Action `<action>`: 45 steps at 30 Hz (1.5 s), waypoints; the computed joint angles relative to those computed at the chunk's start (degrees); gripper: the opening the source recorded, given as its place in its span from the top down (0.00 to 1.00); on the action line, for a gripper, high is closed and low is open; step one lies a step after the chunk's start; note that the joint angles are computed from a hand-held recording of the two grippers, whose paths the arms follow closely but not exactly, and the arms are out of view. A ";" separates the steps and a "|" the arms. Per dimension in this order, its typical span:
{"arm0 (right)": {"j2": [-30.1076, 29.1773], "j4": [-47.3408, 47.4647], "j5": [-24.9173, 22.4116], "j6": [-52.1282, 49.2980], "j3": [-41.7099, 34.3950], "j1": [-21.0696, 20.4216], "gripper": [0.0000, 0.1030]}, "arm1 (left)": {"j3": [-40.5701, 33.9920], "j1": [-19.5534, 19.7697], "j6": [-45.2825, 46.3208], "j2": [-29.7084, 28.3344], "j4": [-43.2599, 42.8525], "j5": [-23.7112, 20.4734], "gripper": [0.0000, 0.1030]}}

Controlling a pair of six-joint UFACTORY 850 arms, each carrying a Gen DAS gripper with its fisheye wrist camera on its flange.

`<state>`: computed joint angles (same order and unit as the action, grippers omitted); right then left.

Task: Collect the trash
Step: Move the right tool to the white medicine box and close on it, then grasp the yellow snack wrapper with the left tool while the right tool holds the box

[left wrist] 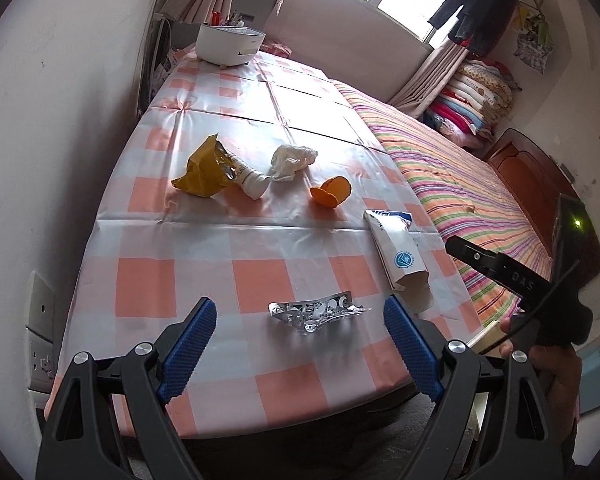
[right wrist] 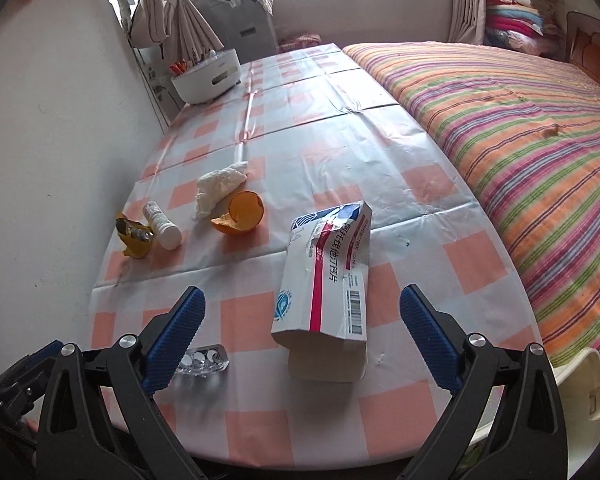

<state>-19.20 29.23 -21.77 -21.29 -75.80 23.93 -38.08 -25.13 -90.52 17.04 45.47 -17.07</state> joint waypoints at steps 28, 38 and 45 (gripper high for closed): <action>-15.36 -23.70 -9.53 19.00 -15.81 2.48 0.18 | 0.21 4.22 6.18 -0.97 -6.72 0.39 0.19; -11.95 -13.76 -3.97 8.81 -11.15 1.52 0.51 | -1.95 8.36 14.22 -3.66 -11.42 -0.48 0.19; -5.90 12.10 -2.56 -12.32 -3.43 -1.46 0.53 | -5.00 12.21 21.98 -8.33 -15.45 -0.26 0.19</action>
